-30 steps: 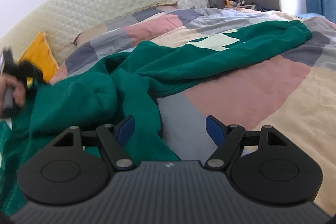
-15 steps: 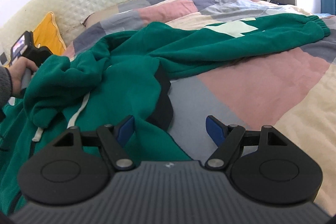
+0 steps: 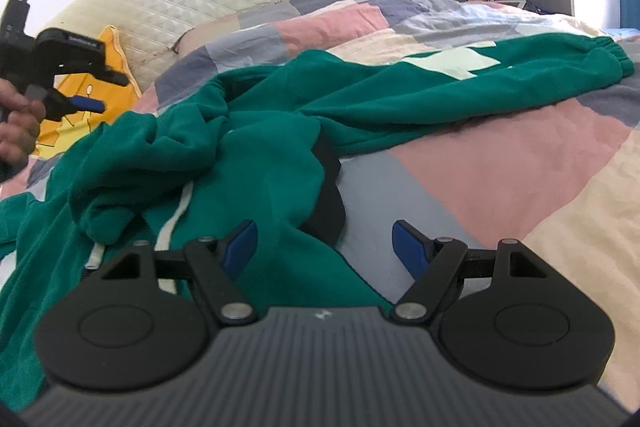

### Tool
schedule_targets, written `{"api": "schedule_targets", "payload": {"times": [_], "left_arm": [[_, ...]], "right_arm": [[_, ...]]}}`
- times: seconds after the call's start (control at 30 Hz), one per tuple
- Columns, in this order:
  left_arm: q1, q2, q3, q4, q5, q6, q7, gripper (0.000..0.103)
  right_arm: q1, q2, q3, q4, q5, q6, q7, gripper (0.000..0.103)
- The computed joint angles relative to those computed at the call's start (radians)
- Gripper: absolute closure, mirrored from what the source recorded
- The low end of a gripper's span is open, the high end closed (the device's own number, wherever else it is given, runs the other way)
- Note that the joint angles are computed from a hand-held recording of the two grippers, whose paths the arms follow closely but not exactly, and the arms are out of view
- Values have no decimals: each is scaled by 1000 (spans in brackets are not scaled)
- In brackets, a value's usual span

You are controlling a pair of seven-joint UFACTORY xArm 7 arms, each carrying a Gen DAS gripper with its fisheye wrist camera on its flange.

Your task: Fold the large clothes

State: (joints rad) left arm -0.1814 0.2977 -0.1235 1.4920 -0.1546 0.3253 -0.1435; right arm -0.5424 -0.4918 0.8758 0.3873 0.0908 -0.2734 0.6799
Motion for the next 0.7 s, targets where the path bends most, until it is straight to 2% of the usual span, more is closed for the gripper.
{"api": "schedule_targets", "payload": {"times": [0.1, 0.27, 0.4, 0.6, 0.7], "left_arm": [[-43, -54, -11, -118, 27, -36, -7, 44], [-149, -32, 88, -209, 238, -39, -232, 46], [-196, -5, 144, -227, 386, -83, -362, 45], [-163, -42, 99, -185, 392, 34, -389, 45], [-134, -128, 60, -249, 349, -5, -371, 45]], "right_arm": [[36, -20, -34, -13, 4, -2, 6, 27], [80, -25, -80, -28, 12, -20, 3, 27], [100, 1, -100, -27, 25, -41, -25, 27], [134, 42, -121, -21, 77, -71, -93, 27], [164, 51, -140, -20, 105, -71, -125, 27]]}}
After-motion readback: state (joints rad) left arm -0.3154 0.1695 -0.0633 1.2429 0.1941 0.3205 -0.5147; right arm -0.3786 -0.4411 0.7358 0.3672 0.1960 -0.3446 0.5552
